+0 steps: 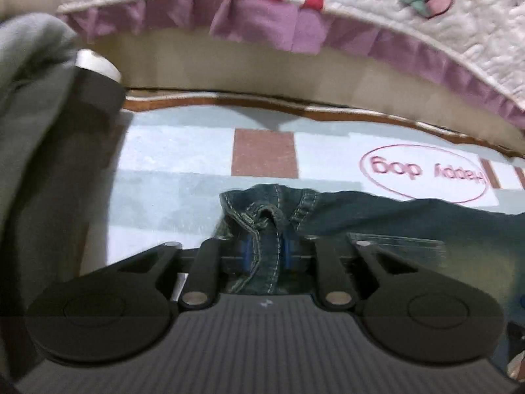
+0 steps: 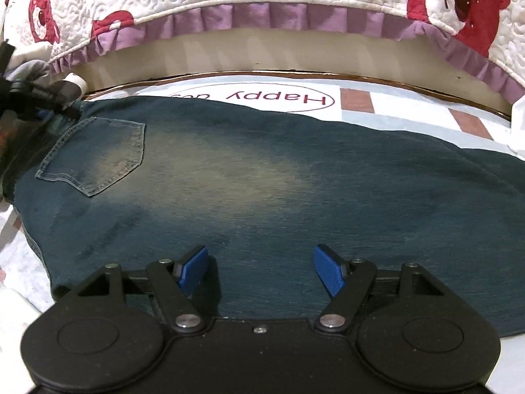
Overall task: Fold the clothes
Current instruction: 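Grasp the jeans waistband with the left gripper and lift it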
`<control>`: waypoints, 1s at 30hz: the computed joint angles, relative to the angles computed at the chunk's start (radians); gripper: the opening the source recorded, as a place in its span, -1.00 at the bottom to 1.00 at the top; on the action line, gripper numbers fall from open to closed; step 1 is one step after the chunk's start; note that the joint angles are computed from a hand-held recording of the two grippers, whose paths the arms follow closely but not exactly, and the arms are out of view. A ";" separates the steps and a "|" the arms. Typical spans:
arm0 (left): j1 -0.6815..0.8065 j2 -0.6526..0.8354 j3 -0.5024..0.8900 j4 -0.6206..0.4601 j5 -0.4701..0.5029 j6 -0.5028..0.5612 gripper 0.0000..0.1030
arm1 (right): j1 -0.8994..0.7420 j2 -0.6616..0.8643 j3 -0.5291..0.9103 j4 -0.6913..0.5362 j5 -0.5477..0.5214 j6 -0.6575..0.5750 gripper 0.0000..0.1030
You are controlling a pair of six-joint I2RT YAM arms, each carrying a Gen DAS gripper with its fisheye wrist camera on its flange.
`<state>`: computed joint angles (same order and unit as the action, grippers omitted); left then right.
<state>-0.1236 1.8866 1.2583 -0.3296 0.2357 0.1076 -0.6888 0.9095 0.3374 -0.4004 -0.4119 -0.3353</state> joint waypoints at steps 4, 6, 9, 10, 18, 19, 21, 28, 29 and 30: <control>-0.001 -0.259 -0.191 -0.007 0.091 -0.037 -0.71 | 0.001 -0.004 0.008 -0.017 -0.065 0.040 0.47; 0.002 -0.367 -0.273 -0.020 0.147 0.046 -0.71 | 0.018 0.004 0.013 -0.019 -0.106 0.090 0.47; -0.009 -0.479 -0.374 -0.095 0.180 0.135 -0.74 | 0.094 -0.012 0.002 -0.010 -0.139 0.168 0.47; -0.016 -0.497 -0.414 -0.100 0.184 0.153 -0.74 | 0.130 -0.032 -0.011 -0.005 -0.123 0.177 0.48; -0.093 -0.552 -0.639 0.032 0.084 0.177 -0.68 | 0.254 -0.103 -0.056 0.004 -0.017 0.107 0.48; -0.102 -0.568 -0.644 0.028 0.077 0.207 -0.64 | 0.236 -0.093 -0.052 0.003 -0.035 0.110 0.48; -0.116 -0.592 -0.652 0.022 0.070 0.246 -0.62 | 0.201 -0.073 -0.044 -0.002 -0.071 0.116 0.48; 0.026 -0.555 -0.698 0.140 0.347 0.123 -0.78 | 0.022 0.092 0.011 -0.043 -0.474 0.217 0.48; 0.045 -0.555 -0.711 0.165 0.392 0.101 -0.78 | 0.018 0.107 0.014 -0.033 -0.535 0.256 0.48; 0.072 -0.560 -0.717 0.160 0.455 0.092 -0.78 | 0.041 0.099 0.008 -0.003 -0.565 0.305 0.48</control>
<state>-0.0516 1.3269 0.5411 -0.1699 0.6907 0.1998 -0.6475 1.0089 0.3450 -0.4035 -0.9770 -0.0299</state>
